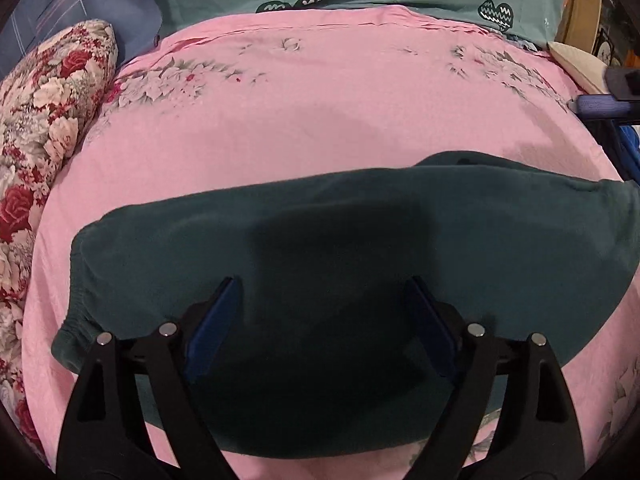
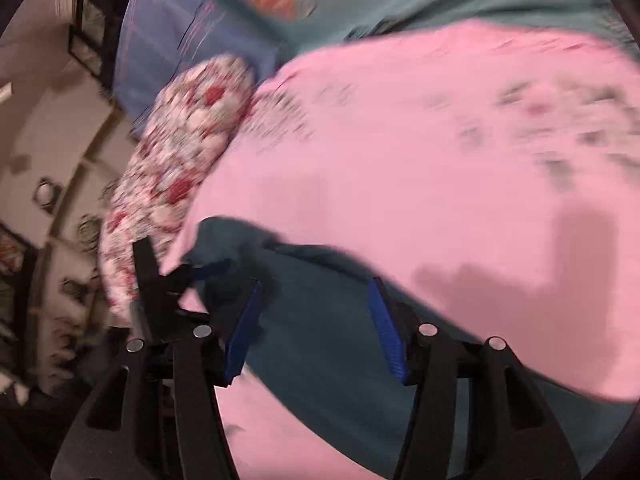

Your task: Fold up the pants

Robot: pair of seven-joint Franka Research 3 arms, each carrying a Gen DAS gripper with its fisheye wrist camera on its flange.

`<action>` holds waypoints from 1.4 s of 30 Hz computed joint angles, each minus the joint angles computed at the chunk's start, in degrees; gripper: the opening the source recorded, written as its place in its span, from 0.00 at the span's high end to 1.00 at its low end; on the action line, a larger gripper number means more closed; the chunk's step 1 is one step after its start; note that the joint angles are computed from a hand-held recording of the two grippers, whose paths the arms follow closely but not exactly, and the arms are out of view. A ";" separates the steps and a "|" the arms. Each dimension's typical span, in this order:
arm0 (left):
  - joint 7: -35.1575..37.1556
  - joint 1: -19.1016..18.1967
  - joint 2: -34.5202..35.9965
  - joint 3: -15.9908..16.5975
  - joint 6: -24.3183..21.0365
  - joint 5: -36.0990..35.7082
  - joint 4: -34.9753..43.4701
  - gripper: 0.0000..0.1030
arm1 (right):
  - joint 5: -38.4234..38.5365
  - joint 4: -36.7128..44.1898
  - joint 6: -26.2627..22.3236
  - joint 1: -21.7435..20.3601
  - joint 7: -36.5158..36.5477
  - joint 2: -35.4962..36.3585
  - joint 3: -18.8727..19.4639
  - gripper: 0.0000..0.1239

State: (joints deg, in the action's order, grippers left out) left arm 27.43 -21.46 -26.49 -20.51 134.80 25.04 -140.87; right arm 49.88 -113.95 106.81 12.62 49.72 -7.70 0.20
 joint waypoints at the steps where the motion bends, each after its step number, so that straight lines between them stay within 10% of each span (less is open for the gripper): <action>1: 0.01 -0.21 -0.45 0.40 0.73 -0.48 -0.64 0.15 | -0.99 2.03 0.13 0.93 1.66 2.62 1.22 0.55; 13: 0.11 0.10 -2.68 0.39 4.14 -0.88 -3.37 0.14 | -13.85 7.43 -1.92 2.91 12.63 9.64 3.75 0.55; 18: 0.05 0.30 -2.71 0.36 4.65 -0.90 -3.52 0.14 | -7.62 10.63 -8.78 2.46 14.28 13.31 4.27 0.53; 36: -0.98 0.61 -3.76 0.43 6.87 -1.34 -4.91 0.13 | -12.13 12.63 -4.13 3.38 18.05 14.78 4.87 0.48; 42: -1.30 0.79 -3.55 0.26 6.70 -1.27 -4.71 0.13 | -8.43 15.25 -10.35 3.81 15.76 17.14 6.16 0.46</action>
State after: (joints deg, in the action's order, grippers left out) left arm 26.12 -20.67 -30.04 -20.26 141.50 23.77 -145.58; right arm 41.45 -98.70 96.46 16.44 65.49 9.45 6.36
